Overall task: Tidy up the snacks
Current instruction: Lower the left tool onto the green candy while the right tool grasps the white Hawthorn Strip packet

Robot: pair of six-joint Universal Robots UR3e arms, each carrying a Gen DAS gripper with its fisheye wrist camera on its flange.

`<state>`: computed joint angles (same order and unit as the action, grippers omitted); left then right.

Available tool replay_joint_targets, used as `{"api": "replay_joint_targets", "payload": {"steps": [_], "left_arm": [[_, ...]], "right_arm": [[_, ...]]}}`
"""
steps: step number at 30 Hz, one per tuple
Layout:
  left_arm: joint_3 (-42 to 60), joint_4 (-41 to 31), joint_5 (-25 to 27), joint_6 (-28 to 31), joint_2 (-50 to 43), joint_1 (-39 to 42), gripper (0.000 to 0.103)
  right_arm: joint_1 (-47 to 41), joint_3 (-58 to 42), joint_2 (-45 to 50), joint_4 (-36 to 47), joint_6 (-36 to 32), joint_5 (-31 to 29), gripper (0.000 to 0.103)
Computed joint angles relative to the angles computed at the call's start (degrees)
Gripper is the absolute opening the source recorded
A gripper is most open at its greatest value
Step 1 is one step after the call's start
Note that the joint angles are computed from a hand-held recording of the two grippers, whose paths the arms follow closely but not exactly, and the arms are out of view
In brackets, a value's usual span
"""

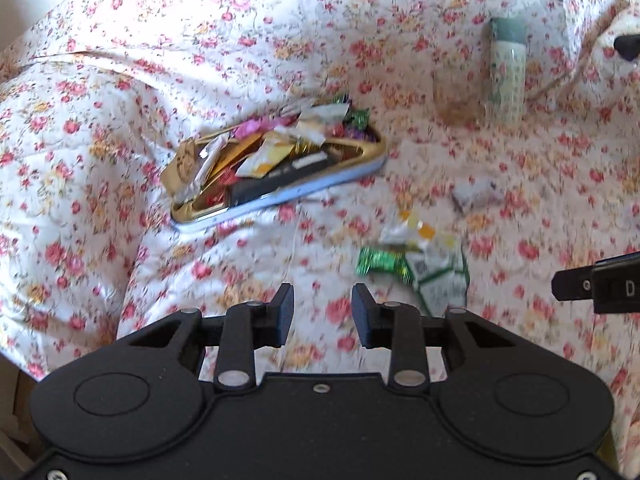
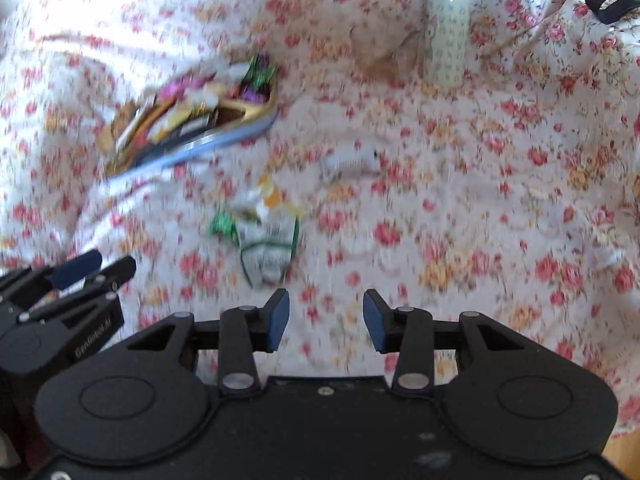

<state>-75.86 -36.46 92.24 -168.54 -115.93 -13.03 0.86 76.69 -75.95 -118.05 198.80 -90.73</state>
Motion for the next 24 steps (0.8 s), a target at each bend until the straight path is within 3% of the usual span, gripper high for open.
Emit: {"api": "replay_joint_targets", "payload": {"steps": [12, 24], "left_arm": [[9.4, 1.12, -3.01, 0.04, -9.9, -1.24, 0.043], [19.47, -5.99, -5.54, -6.83, -20.44, 1.25, 0.042]], "right_arm": [[-6.74, 7.4, 3.63, -16.6, 0.01, 4.62, 0.044], [-8.97, 12.26, 10.13, -30.38, -1.4, 8.14, 0.044]]}}
